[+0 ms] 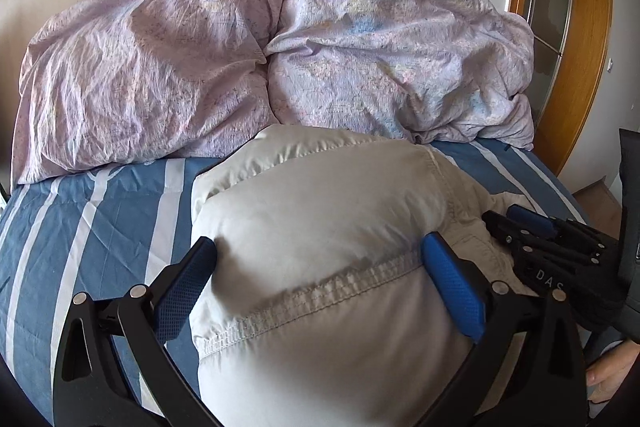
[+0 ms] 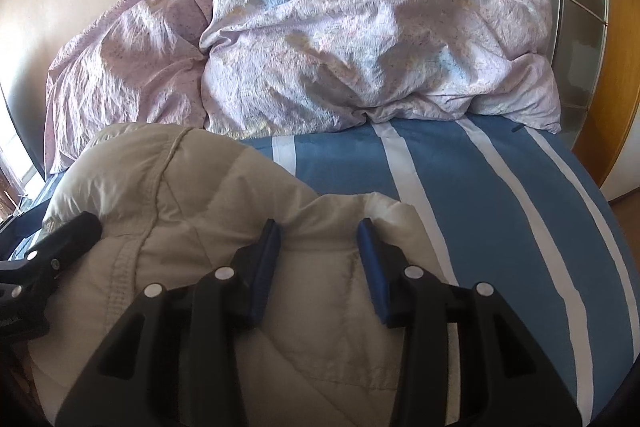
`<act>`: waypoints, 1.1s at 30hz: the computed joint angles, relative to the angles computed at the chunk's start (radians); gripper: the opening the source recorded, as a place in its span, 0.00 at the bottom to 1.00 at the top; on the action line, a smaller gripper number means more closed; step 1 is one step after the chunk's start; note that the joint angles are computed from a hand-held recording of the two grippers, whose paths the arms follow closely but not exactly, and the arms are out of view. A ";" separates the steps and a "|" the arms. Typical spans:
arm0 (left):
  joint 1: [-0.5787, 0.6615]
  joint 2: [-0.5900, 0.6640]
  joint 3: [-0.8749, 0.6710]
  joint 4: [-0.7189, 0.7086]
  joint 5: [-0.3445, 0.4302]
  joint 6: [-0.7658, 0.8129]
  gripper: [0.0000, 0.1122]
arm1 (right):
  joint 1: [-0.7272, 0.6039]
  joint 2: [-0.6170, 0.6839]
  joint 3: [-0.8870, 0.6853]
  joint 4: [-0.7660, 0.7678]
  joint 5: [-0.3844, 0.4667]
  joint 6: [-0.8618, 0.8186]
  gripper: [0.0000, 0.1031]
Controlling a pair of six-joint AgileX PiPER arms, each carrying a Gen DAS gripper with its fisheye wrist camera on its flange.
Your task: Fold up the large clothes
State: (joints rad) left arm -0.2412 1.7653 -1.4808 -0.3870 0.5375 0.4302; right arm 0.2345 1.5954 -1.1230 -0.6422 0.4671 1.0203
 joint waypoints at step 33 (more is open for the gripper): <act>0.014 -0.148 0.259 -0.235 -0.092 0.271 0.90 | 0.153 -0.157 0.195 -0.196 0.030 0.244 0.47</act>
State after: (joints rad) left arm -0.2270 1.6176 -1.2219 -0.6221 0.4458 0.7016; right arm 0.3875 1.4383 -0.9279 -0.8382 0.4973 1.2640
